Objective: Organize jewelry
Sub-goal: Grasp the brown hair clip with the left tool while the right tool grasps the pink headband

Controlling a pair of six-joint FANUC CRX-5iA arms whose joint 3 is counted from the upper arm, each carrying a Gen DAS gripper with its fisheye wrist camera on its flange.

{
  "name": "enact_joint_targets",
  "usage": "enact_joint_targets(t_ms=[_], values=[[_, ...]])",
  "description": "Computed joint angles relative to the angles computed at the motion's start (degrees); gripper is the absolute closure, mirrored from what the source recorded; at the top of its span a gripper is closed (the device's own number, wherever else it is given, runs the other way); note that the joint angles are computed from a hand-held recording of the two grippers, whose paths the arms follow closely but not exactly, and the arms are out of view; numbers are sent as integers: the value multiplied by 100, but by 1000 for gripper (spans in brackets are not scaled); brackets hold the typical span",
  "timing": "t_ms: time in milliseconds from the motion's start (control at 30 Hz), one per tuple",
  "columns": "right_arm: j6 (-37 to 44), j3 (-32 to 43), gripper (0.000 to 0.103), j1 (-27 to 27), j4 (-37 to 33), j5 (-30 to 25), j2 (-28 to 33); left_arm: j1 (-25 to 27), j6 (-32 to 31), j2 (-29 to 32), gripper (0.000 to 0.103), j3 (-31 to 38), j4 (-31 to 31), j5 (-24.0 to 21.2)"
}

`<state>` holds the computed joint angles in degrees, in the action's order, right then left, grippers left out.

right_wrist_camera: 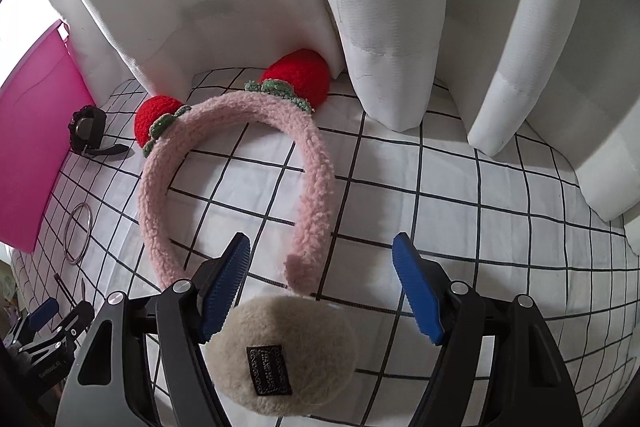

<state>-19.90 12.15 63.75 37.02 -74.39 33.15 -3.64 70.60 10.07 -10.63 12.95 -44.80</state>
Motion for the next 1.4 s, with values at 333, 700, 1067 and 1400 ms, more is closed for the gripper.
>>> enact_joint_targets(t_ms=[333,700,1067,1400], values=[[273,-70,33,-197,-53,206,20,-169,714,57,6,110,-532,186],[878,386,33,-440,-150,51,378,-310,1240,85,6,183,-926,339],[1084,616,34,-469,140,-5,661,-298,1251,-40,7,-30,-898,597],[1477,1020,90,-385,205,-109,916,-250,942,-262,37,-247,-683,663]])
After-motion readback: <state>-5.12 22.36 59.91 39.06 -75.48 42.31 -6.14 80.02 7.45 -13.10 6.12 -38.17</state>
